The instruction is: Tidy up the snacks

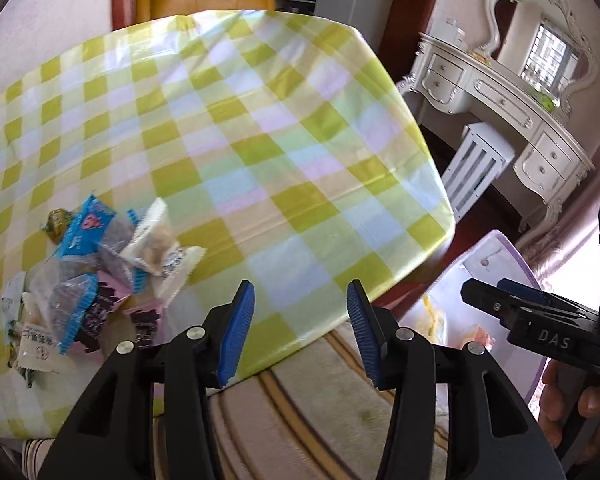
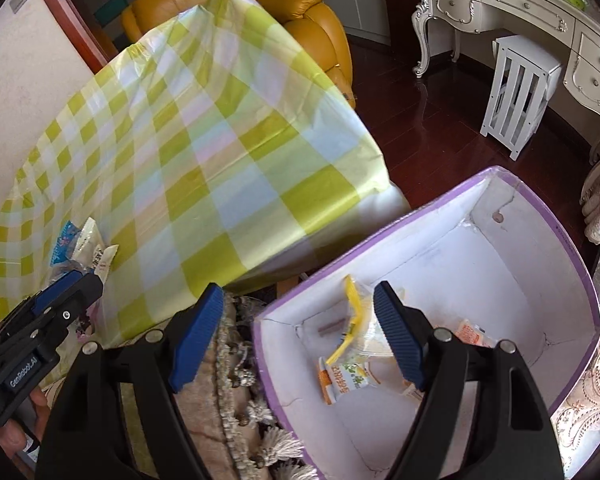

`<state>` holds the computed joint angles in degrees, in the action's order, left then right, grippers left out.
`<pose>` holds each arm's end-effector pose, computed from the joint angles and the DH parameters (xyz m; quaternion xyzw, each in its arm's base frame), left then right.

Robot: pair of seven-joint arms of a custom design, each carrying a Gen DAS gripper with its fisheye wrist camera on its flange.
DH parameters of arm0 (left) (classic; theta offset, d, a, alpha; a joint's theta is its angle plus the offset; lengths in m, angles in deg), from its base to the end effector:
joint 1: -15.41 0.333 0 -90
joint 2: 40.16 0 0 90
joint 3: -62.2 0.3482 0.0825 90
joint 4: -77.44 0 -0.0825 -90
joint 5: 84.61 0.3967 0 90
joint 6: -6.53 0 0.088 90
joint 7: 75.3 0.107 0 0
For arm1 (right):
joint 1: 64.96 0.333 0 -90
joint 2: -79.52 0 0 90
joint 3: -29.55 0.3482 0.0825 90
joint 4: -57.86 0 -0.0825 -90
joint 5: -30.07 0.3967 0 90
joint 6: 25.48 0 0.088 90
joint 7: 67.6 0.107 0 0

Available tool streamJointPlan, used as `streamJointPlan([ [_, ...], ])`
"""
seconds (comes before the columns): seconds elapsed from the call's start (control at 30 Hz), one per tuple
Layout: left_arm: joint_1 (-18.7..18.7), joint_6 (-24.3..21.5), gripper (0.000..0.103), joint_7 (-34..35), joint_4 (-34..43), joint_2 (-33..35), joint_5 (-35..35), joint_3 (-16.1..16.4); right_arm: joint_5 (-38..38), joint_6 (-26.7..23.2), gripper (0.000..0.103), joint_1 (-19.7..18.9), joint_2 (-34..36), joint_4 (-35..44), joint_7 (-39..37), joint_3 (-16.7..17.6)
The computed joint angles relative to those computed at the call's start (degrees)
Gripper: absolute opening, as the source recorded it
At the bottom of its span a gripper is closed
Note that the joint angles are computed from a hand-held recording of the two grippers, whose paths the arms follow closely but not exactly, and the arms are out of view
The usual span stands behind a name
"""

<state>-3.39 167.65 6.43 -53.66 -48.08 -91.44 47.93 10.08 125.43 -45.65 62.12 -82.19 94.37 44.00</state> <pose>0.4587 -0.2974 0.5084 -0.5452 0.7732 -0.3028 0.1149 0.3927 0.2801 0.4861 -0.5330 0.7992 -0.1222 0.2494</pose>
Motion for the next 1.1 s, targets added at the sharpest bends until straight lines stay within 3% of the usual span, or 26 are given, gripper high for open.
streamJointPlan([
  [0.23, 4.9, 3.2, 0.047, -7.4, -8.4, -7.4, 0.5, 2.9, 1.6, 0.7, 0.078, 4.0, 8.6, 8.6, -2.9, 0.3],
  [0.47, 9.6, 3.0, 0.047, -14.7, -14.5, -13.1, -1.3, 6.2, 1.7, -0.2, 0.078, 9.1, 16.6, 17.2, -6.1, -0.9],
  [0.6, 8.3, 1.4, 0.047, -13.0, -16.2, -14.0, -7.8, 11.3, 3.4, -1.1, 0.078, 11.6, 20.6, 21.8, -9.7, -1.7],
  [0.73, 8.1, 0.6, 0.047, -10.2, -16.7, -13.3, -13.4, 14.2, 5.0, -2.7, 0.078, 13.6, 24.3, 26.2, -13.1, -2.5],
  [1.1, 11.6, -2.1, 0.046, -6.8, -14.4, -9.1, -21.3, 14.4, 8.8, -7.9, 0.078, 16.4, 31.6, 35.5, -19.2, -4.4],
])
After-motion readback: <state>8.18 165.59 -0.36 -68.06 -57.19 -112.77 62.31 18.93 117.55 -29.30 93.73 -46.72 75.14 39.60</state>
